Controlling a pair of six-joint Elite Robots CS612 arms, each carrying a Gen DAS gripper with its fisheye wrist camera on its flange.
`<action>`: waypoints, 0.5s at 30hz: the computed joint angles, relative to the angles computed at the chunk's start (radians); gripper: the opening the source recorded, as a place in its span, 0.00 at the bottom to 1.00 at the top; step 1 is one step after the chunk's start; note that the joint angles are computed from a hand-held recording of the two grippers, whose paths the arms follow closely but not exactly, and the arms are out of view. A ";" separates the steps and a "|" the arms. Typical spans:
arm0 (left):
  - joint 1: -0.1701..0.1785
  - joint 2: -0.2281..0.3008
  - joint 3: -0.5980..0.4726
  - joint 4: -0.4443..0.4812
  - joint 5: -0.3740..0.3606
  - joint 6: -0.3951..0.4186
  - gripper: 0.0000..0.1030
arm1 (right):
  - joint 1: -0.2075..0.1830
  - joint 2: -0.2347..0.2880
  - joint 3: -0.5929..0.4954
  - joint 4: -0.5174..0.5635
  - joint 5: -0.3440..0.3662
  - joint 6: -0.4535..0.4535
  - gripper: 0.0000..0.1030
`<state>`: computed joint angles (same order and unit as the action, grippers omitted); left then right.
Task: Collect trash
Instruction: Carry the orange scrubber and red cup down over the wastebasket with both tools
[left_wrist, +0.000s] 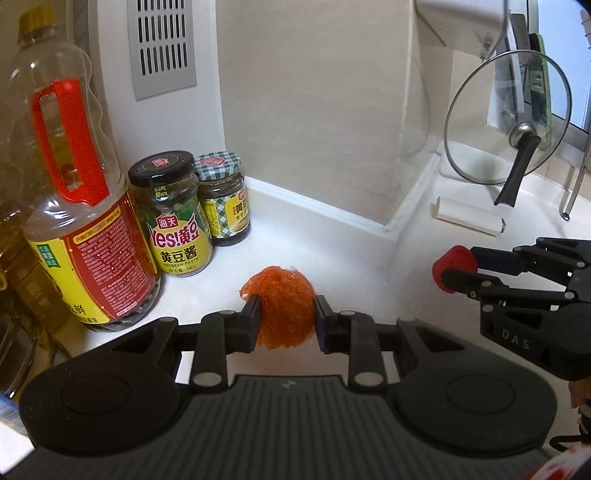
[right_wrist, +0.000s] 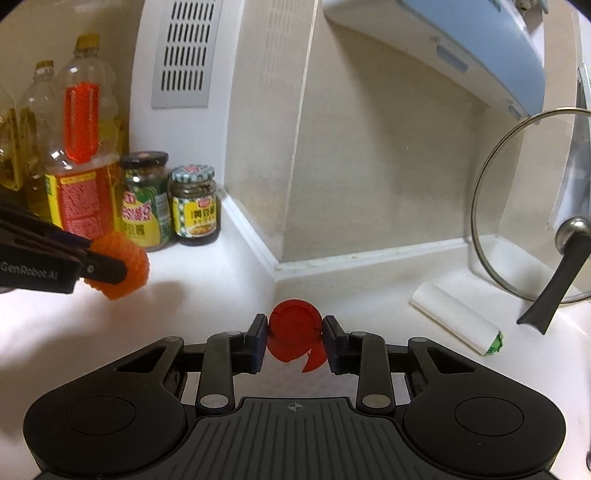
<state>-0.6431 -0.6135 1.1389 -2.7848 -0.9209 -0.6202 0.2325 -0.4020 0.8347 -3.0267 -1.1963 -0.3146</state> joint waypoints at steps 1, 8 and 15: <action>-0.004 -0.003 0.004 -0.001 0.003 -0.003 0.26 | -0.002 -0.008 0.014 -0.007 0.008 0.003 0.32; -0.037 -0.036 0.049 -0.008 0.033 -0.042 0.26 | -0.021 -0.083 0.149 -0.081 0.055 0.019 0.32; -0.083 -0.077 0.106 -0.012 0.071 -0.090 0.26 | -0.054 -0.176 0.317 -0.159 0.118 0.040 0.32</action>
